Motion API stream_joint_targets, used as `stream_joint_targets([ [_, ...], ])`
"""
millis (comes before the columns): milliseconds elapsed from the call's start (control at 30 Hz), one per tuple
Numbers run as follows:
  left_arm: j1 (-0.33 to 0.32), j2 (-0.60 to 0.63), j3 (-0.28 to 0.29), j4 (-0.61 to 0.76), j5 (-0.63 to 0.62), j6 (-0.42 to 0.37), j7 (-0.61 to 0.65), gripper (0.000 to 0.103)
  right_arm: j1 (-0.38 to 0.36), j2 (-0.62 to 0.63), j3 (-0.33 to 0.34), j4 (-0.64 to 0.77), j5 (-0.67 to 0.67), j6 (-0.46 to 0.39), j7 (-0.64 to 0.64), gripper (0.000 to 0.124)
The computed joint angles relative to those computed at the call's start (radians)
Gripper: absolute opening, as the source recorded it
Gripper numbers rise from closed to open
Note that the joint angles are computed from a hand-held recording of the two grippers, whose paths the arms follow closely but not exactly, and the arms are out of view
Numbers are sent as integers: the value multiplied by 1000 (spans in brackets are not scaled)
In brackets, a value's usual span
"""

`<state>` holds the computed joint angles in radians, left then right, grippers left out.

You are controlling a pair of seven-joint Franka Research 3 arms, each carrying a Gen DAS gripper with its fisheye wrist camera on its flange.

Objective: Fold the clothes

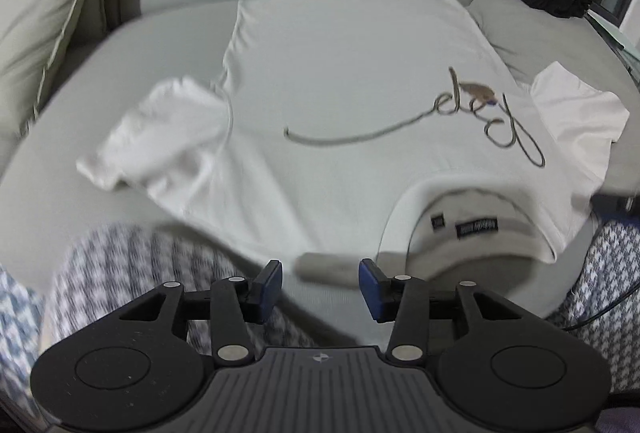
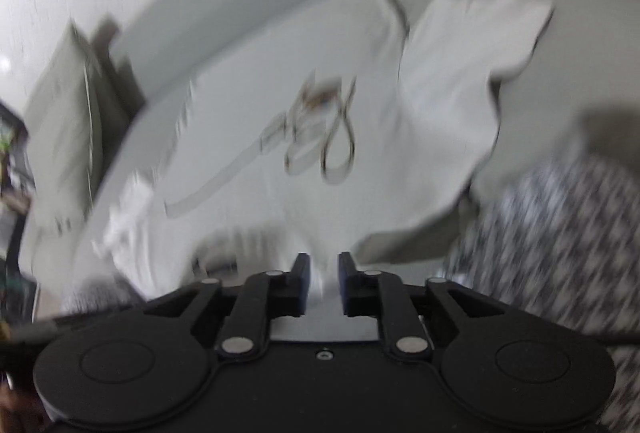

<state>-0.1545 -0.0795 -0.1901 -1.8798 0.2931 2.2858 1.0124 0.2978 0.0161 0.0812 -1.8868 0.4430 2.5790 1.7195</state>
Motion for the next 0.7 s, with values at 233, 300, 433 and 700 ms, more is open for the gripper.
stream_joint_targets([
  [233,-13,60,-4,80,-42,21,49,46,-35,2,-24,-30,229,195,21,51],
  [300,-16,61,-6,77,-49,33,61,47,-52,16,-38,-26,206,256,101,51],
  [433,-16,57,-3,68,-58,19,55,47,-87,71,-79,8,56,310,318,47],
  [700,-12,55,-1,62,-65,11,35,47,-155,193,-68,135,-14,244,271,38],
])
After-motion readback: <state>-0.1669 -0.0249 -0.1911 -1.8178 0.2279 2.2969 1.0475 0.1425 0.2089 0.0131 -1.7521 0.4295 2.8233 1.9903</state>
